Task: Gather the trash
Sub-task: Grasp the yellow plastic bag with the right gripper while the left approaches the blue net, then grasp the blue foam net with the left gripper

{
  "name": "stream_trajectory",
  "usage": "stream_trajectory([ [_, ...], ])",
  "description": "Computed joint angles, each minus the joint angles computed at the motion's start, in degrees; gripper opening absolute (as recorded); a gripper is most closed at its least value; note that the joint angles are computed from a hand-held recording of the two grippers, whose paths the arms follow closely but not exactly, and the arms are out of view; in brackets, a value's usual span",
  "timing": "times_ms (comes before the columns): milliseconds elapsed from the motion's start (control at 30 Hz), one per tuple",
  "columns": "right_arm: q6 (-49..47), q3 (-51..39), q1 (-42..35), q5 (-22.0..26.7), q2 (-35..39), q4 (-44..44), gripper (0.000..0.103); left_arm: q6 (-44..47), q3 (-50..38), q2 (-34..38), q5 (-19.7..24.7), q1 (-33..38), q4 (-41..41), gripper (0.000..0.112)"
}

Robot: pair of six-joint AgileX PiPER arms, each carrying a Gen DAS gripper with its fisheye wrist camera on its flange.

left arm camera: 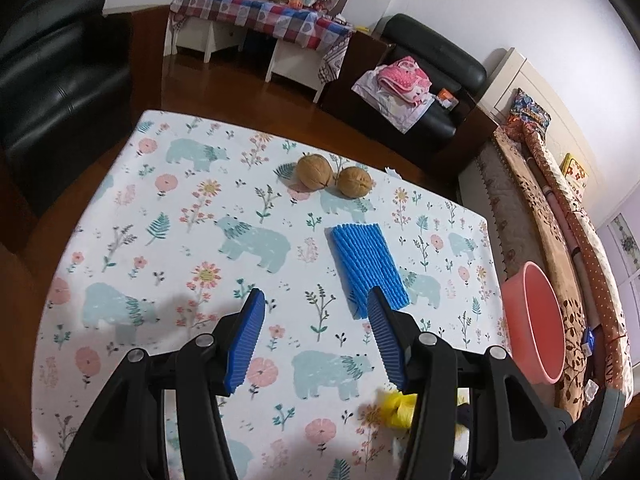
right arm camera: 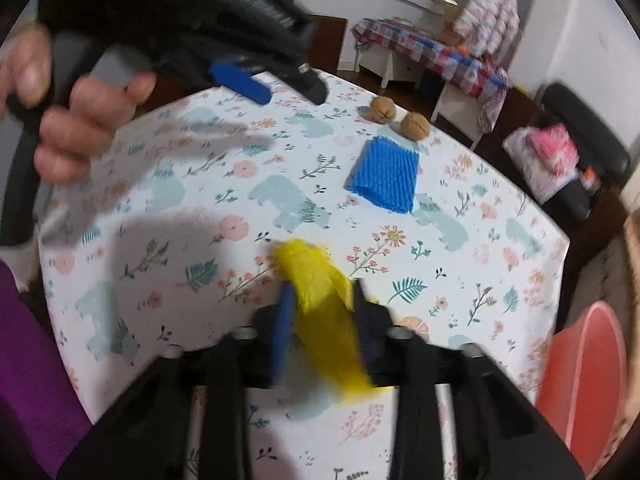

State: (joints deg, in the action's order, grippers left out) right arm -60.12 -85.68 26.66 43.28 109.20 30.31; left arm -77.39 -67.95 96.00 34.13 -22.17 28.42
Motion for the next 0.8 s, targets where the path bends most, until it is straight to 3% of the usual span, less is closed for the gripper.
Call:
stream_trajectory([
  [300, 8.6, -10.1, -11.1, 12.4, 5.4, 15.2, 0.014, 6.5, -10.9, 10.9, 1.6, 0.6, -6.1, 0.052],
  [500, 13.2, -12.0, -13.9, 11.8, 6.4, 16.6, 0.014, 6.6, -17.8, 17.3, 4.6, 0.2, -7.6, 0.052],
  [800, 16.3, -12.5, -14.5, 10.9, 7.3, 16.6, 0.013, 5.2, -26.8, 23.4, 11.7, -1.9, -3.5, 0.052],
])
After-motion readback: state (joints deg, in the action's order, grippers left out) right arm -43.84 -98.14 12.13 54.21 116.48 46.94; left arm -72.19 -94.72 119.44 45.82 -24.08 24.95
